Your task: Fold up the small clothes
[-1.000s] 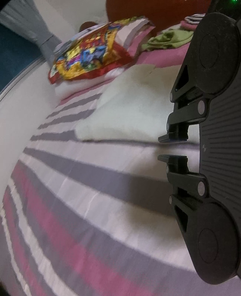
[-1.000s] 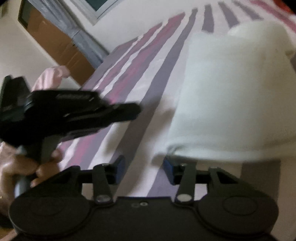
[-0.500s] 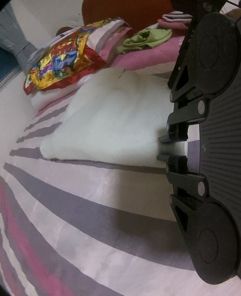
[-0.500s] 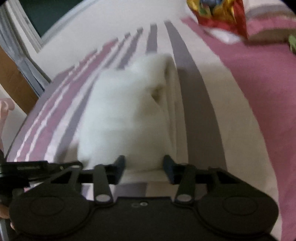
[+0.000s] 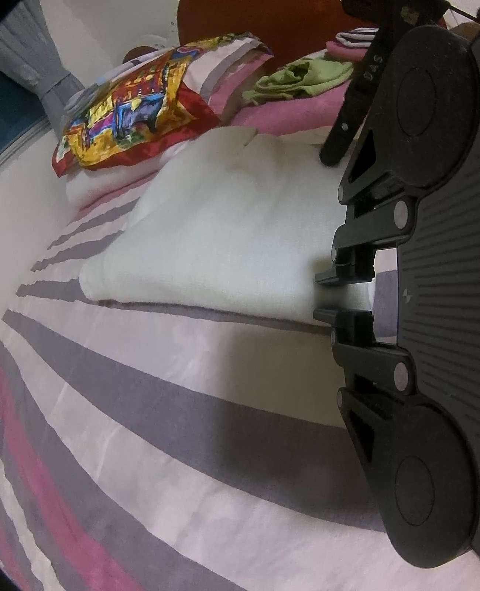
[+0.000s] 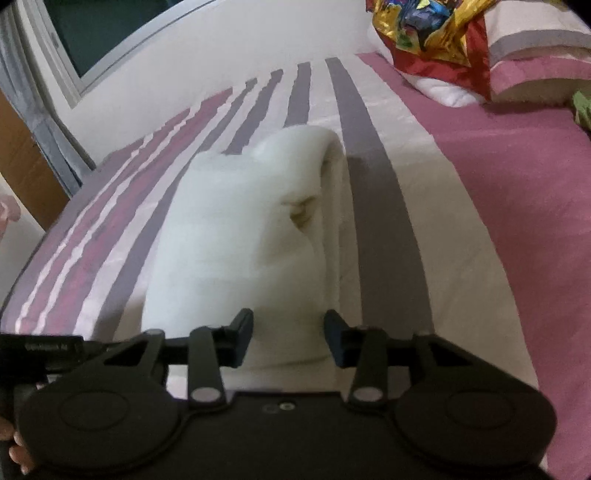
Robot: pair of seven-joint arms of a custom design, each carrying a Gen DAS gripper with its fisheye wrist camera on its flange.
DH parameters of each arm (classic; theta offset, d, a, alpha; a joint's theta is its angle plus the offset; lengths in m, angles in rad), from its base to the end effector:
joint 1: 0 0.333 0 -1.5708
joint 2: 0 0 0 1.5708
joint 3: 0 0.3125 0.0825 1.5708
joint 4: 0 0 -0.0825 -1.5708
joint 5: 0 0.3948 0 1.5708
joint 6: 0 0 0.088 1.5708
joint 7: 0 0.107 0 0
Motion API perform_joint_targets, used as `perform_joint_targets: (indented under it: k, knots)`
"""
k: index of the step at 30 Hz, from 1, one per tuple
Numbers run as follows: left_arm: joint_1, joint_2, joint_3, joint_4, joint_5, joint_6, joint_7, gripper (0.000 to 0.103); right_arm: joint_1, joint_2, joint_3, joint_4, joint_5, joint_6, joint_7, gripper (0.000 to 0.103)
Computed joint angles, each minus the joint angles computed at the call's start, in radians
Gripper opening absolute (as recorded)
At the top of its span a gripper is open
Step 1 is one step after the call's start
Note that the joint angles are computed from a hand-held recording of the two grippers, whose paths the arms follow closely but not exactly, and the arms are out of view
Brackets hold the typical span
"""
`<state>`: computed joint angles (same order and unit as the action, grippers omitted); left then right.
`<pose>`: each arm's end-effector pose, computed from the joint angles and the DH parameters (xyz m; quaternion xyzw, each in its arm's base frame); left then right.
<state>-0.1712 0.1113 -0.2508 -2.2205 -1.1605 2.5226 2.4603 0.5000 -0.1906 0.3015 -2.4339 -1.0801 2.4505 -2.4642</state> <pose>0.5168 -0.2215 0.3310 0.5187 -0.7664 0.3559 0.1301 0.3414 0.3525 0.3834 -0.4134 0.8197 -0.2380 0.3171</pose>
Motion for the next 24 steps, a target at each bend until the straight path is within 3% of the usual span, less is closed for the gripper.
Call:
perform_joint_targets:
  k: [2,4,6,9,10,11,13,18,22,24]
  knots:
    - [0.001,0.002,0.0,0.002,0.0,-0.002,-0.009,0.011,-0.002,0.014,-0.009,0.006,0.014,0.017,-0.037,0.042]
    - [0.0,0.0,-0.001,0.001,-0.001,0.001,-0.005,0.011,0.002,0.013,-0.002,0.013,0.018,-0.04,-0.063,0.044]
    - [-0.002,-0.001,-0.003,-0.002,0.002,0.01,0.0,0.011,-0.008,-0.009,-0.016,-0.015,-0.008,0.012,-0.026,0.041]
    - [-0.004,-0.001,-0.003,0.0,0.008,0.013,-0.011,0.011,-0.018,-0.004,-0.03,-0.027,0.017,0.094,-0.078,0.031]
    - [-0.005,-0.001,-0.003,-0.001,0.008,0.013,-0.01,0.011,-0.022,-0.009,-0.03,-0.034,0.021,0.111,-0.084,0.018]
    - [-0.004,-0.003,-0.003,-0.002,0.008,0.013,-0.007,0.011,-0.026,-0.02,-0.03,-0.043,0.034,0.121,-0.088,0.012]
    - [-0.005,-0.009,-0.004,-0.004,0.01,0.013,0.003,0.011,-0.032,-0.047,-0.022,-0.06,0.049,0.13,-0.106,0.009]
    - [-0.008,-0.019,0.001,-0.008,0.013,-0.002,0.017,0.011,-0.045,-0.116,0.013,-0.1,0.089,0.15,-0.127,0.008]
    - [-0.011,-0.011,0.001,-0.006,0.022,0.01,0.008,0.011,-0.046,-0.078,0.007,-0.092,0.205,0.143,-0.24,0.008]
    - [-0.005,-0.02,0.005,-0.004,0.022,-0.006,-0.004,0.011,-0.052,-0.077,0.021,-0.068,0.213,0.105,-0.263,0.022]
